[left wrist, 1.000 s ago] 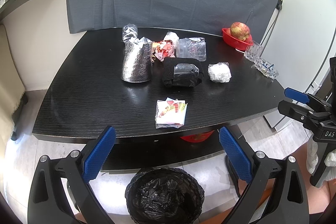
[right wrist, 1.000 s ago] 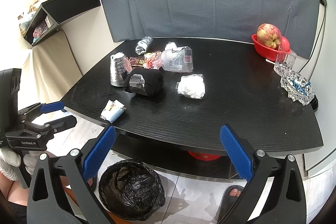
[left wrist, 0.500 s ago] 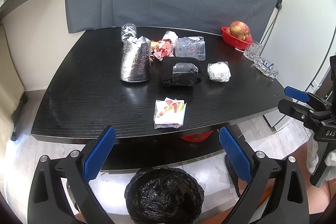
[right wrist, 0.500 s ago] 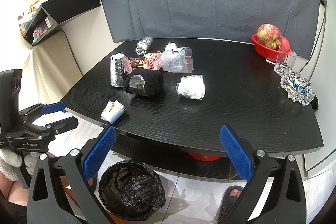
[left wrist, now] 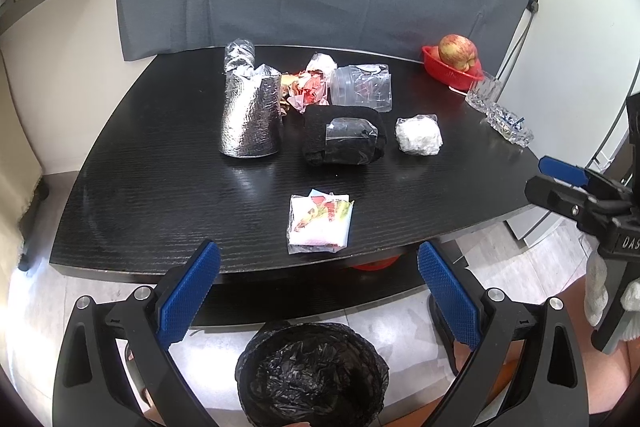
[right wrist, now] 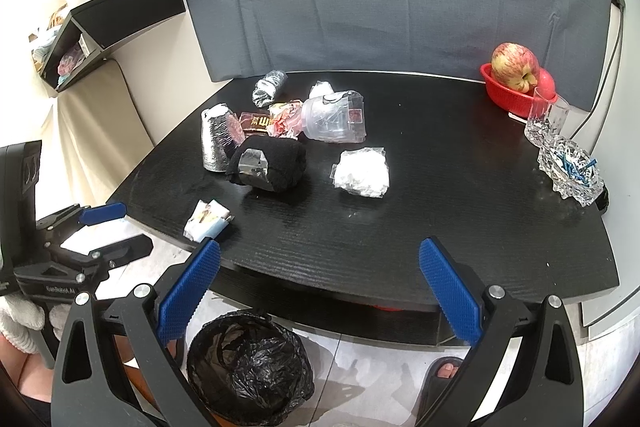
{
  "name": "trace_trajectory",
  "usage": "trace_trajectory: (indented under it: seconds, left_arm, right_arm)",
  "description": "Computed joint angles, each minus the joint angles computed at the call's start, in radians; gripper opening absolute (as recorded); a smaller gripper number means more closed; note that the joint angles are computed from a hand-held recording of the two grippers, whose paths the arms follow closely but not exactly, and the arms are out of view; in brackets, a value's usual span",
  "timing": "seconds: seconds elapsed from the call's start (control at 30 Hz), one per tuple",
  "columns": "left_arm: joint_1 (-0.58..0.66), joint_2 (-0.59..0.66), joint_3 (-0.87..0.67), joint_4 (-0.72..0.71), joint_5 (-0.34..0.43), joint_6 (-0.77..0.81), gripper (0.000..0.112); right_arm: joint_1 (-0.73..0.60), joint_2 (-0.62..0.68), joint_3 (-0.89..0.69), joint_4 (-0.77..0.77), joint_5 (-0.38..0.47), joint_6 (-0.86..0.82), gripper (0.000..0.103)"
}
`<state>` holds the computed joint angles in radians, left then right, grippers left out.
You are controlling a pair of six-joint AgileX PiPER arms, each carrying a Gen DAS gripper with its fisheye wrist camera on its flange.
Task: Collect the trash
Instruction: 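Grasp the pink paper packet with the left tool while the right grasps the white plastic ball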
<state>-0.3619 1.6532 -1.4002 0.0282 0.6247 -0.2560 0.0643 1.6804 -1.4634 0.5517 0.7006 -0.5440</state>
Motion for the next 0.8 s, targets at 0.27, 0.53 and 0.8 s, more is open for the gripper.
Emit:
trace_trajectory:
  seconds: [0.27,0.53,0.8]
  left_arm:
    - [0.004,0.118,-0.128,-0.014,0.068,0.042,0.096]
    - [-0.01,0.241,-0.265,0.027,0.134,0.027,0.095]
    - [-0.012,0.321,-0.367,0.037,0.193,0.026,0.079]
  right_arm:
    - [-0.012,0.106,-0.15,-0.03,0.051,0.032,0.099]
    - [-0.011,0.21,-0.299,-0.106,0.113,0.091,0.099]
    - [-0.012,0.362,-0.522,-0.141,0.221,0.113,0.099]
